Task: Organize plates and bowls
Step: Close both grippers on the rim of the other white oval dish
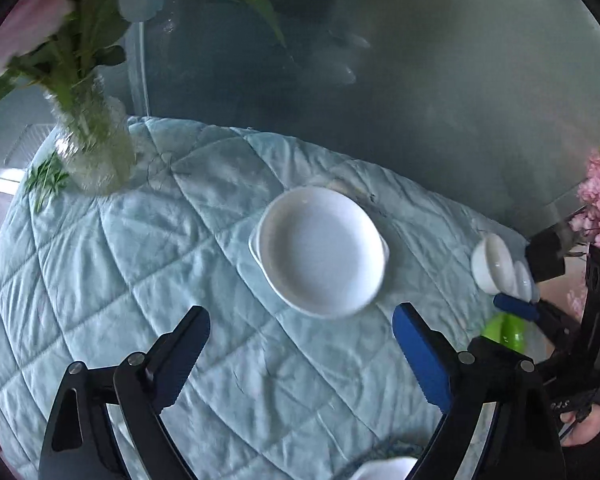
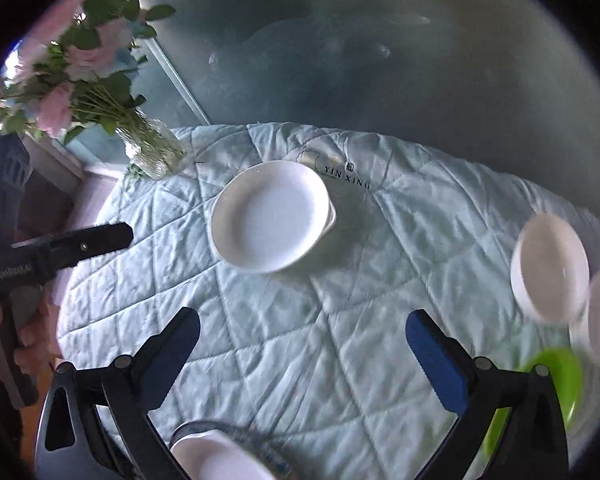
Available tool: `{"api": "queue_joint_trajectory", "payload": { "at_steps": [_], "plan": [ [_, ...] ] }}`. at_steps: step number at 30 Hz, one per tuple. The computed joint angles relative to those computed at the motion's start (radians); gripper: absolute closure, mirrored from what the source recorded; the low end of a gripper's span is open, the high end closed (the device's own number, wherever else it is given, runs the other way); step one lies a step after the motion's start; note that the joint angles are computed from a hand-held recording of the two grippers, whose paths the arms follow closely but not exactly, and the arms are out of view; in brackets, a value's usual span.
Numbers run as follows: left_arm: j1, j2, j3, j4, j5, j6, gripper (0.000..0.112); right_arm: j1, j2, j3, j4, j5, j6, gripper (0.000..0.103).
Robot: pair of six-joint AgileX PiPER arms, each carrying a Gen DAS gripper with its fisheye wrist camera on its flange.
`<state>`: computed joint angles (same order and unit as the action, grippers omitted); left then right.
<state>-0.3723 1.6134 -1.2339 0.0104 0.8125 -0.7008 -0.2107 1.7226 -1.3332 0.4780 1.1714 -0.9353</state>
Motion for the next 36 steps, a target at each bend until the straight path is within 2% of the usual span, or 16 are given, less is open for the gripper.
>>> {"api": "queue_joint_trajectory", "payload": {
  "at_steps": [2, 5, 8, 11, 14, 15, 16, 17, 19, 20, 21, 22, 24, 26, 32, 36],
  "plan": [
    [0.047, 0.087, -0.063, -0.009, 0.023, 0.064, 0.02, 0.062, 0.062, -0.051, -0.032, -0.042, 0.04, 0.001],
    [0.106, 0.184, -0.1, -0.067, 0.009, 0.141, 0.02, 0.12, 0.186, -0.176, -0.053, -0.03, 0.137, 0.001],
    [0.142, 0.263, -0.123, -0.13, -0.011, 0.218, 0.034, 0.167, 0.271, -0.246, -0.075, -0.068, 0.197, 0.001],
    [0.153, 0.333, -0.159, -0.149, -0.021, 0.26, 0.039, 0.191, 0.365, -0.324, -0.077, -0.059, 0.241, 0.004],
    [0.142, 0.38, -0.195, -0.112, -0.028, 0.258, 0.051, 0.209, 0.418, -0.356, -0.103, -0.084, 0.304, 0.017],
    [0.138, 0.39, -0.197, -0.102, -0.038, 0.257, 0.055, 0.209, 0.442, -0.381, -0.104, -0.076, 0.318, 0.027],
    [0.137, 0.401, -0.205, -0.097, -0.041, 0.255, 0.056, 0.212, 0.455, -0.39, -0.102, -0.068, 0.327, 0.033],
    [0.136, 0.412, -0.216, -0.094, -0.041, 0.254, 0.057, 0.215, 0.472, -0.402, -0.098, -0.058, 0.332, 0.036],
    [0.14, 0.437, -0.23, -0.092, -0.046, 0.256, 0.062, 0.227, 0.483, -0.403, -0.098, -0.067, 0.332, 0.05],
    [0.142, 0.452, -0.242, -0.1, -0.04, 0.265, 0.066, 0.236, 0.491, -0.409, -0.108, -0.067, 0.339, 0.054],
    [0.147, 0.468, -0.253, -0.115, -0.035, 0.28, 0.073, 0.242, 0.499, -0.417, -0.114, -0.059, 0.347, 0.063],
    [0.147, 0.481, -0.261, -0.123, -0.033, 0.286, 0.077, 0.244, 0.507, -0.422, -0.117, -0.05, 0.358, 0.067],
    [0.143, 0.489, -0.26, -0.106, -0.052, 0.281, 0.088, 0.251, 0.509, -0.418, -0.127, -0.061, 0.386, 0.07],
    [0.152, 0.497, -0.263, -0.153, -0.062, 0.318, 0.094, 0.262, 0.506, -0.415, -0.157, -0.071, 0.414, 0.082],
    [0.152, 0.514, -0.281, -0.16, -0.063, 0.324, 0.096, 0.295, 0.48, -0.377, -0.221, -0.114, 0.473, 0.083],
    [0.151, 0.508, -0.276, -0.15, -0.055, 0.323, 0.096, 0.304, 0.488, -0.388, -0.217, -0.107, 0.515, 0.084]
  ]
}}
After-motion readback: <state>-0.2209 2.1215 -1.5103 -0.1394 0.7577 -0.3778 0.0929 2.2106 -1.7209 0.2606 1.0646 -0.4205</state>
